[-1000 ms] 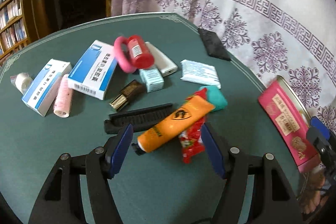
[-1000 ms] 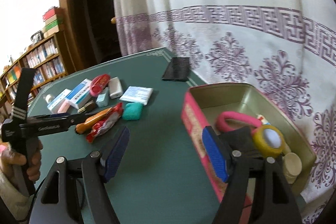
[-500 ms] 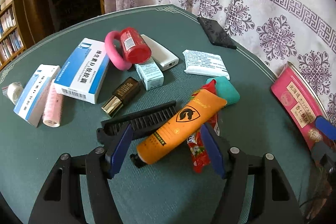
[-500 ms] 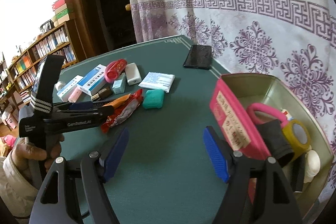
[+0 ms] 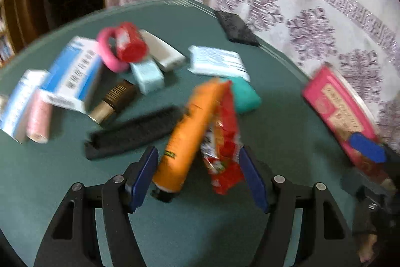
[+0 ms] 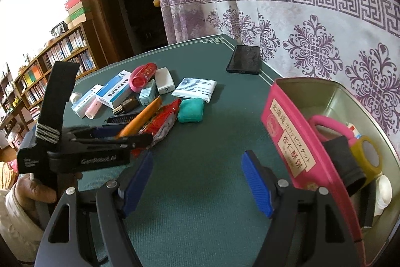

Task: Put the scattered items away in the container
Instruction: 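Grasp the orange tube with the left tool while the right tool grasps the red snack packet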

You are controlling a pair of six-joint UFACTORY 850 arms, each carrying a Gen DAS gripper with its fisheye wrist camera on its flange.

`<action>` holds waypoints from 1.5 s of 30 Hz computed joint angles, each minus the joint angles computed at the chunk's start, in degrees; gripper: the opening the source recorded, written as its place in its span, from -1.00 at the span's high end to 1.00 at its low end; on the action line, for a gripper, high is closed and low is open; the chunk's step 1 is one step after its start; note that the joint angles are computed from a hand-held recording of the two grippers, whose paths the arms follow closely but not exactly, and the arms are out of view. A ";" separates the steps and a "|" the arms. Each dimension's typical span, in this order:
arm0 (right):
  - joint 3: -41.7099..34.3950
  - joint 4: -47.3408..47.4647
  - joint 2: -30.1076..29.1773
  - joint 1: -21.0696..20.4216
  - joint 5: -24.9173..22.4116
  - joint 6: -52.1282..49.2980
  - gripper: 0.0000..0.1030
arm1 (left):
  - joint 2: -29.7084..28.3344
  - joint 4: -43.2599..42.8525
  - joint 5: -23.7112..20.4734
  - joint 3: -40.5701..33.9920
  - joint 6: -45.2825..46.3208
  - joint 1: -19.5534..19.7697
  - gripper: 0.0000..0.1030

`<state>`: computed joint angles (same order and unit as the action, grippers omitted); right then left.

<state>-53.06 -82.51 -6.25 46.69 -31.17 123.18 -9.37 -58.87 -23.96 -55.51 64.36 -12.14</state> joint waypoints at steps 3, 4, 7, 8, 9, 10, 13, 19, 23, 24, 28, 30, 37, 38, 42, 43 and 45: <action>0.37 -0.57 0.26 -0.18 0.30 0.94 -0.50 | -0.19 -0.83 -3.51 0.15 -0.40 0.25 -0.37; 0.52 -0.76 0.37 -0.24 0.41 1.20 -0.50 | 0.03 -1.13 -3.70 0.36 -0.23 0.20 -0.37; 0.87 -1.28 0.68 -0.41 0.66 1.82 -0.51 | 0.47 -3.40 -4.88 0.74 1.01 0.63 -0.37; 0.98 -1.43 0.77 -0.45 0.70 2.03 -0.51 | 0.57 -4.33 -4.68 0.78 1.37 0.77 -0.37; 1.05 -1.51 0.81 -0.49 0.78 2.21 -0.51 | 0.61 -4.86 -4.16 0.78 1.44 0.86 -0.37; 1.10 -1.58 0.82 -0.48 0.83 2.39 -0.51 | 0.55 -5.25 -3.08 0.68 1.04 0.99 -0.37; 1.16 -1.57 0.86 -0.41 0.86 2.37 -0.51 | -0.30 -5.72 -0.55 0.05 -0.73 1.58 -0.36; 0.49 -0.66 0.31 -0.35 0.92 0.92 -0.51 | -1.01 -2.82 4.03 0.23 -2.82 1.11 -0.36; -0.22 0.28 -0.27 -0.26 1.03 -0.75 -0.51 | -0.82 8.73 10.55 0.86 -11.60 -0.88 -0.36; -0.38 0.49 -0.39 -0.24 0.99 -1.13 -0.51 | -0.95 13.05 11.34 0.72 -15.71 -1.08 -0.36; -1.13 1.21 -1.00 -0.48 1.47 -2.46 -0.51 | -0.90 12.66 10.96 0.22 -15.57 -0.68 -0.31; -1.50 1.39 -1.35 -0.54 1.89 -2.94 -0.51 | -1.18 9.37 9.87 -0.28 -11.92 -0.56 0.06; -2.82 2.73 -2.58 -0.85 3.44 -5.18 -0.51 | -0.37 3.09 11.05 0.70 -4.03 -1.98 0.54; -2.93 3.13 -2.69 -1.14 3.97 -5.36 -0.51 | -0.10 1.68 10.57 0.93 -3.02 -1.64 0.54; -3.87 4.70 -3.60 -2.64 7.18 -5.99 -0.51 | 1.50 -5.54 8.97 2.10 2.22 0.29 0.54; -4.35 5.18 -4.03 -3.06 8.18 -6.49 -0.51 | 2.01 -6.52 8.90 2.40 2.84 0.60 0.54; -5.58 6.10 -5.11 -3.75 9.73 -7.65 -0.49 | 2.82 -9.52 8.35 2.74 5.07 1.31 0.54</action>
